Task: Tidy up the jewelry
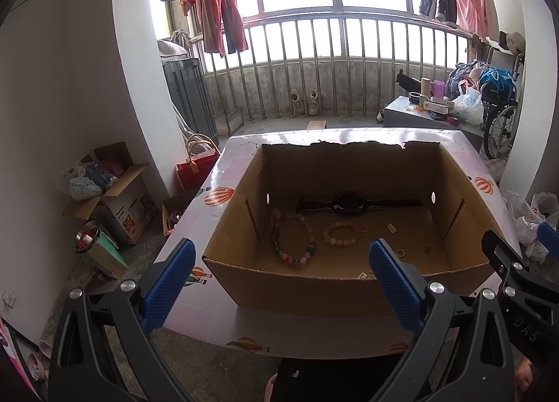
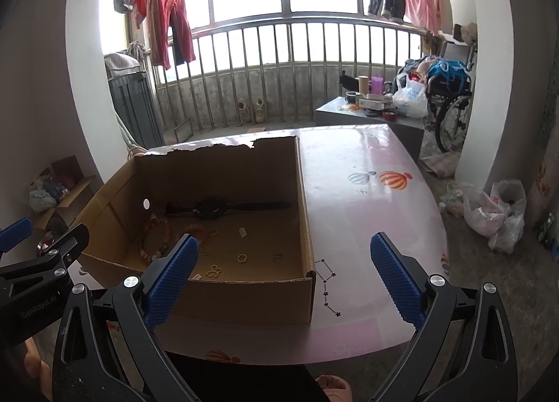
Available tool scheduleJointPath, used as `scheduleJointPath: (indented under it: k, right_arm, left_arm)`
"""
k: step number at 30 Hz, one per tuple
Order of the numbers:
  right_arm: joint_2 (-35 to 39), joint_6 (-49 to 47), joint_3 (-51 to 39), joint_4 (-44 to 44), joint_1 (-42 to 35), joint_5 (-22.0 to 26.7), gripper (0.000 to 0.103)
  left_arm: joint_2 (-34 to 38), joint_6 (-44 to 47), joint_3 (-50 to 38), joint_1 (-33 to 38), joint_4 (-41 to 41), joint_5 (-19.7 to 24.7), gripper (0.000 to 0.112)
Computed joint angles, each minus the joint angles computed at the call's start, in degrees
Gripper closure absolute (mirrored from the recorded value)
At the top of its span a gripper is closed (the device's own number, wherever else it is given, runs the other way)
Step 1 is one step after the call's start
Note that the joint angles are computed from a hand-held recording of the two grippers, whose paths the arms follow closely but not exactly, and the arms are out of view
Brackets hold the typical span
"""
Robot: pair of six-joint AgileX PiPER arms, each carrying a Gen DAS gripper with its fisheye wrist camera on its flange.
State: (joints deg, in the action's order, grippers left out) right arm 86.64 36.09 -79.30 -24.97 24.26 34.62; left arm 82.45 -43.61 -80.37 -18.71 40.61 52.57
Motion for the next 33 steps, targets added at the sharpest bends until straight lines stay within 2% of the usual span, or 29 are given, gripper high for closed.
scheduleJointPath:
  k: [15,33]
  right_arm:
    - [-0.65,0.18,-0.55,-1.33,0.90,1.72,0.008]
    - [-0.71,-0.21,-0.67,-1.22,0.80,1.39,0.008]
  left_arm:
    - [-0.75,0.80,0.07,0.32,-0.96,-0.15,0.015]
    - [-0.92,1.56,-0.39,0.06,-1.41,0.54,0.015]
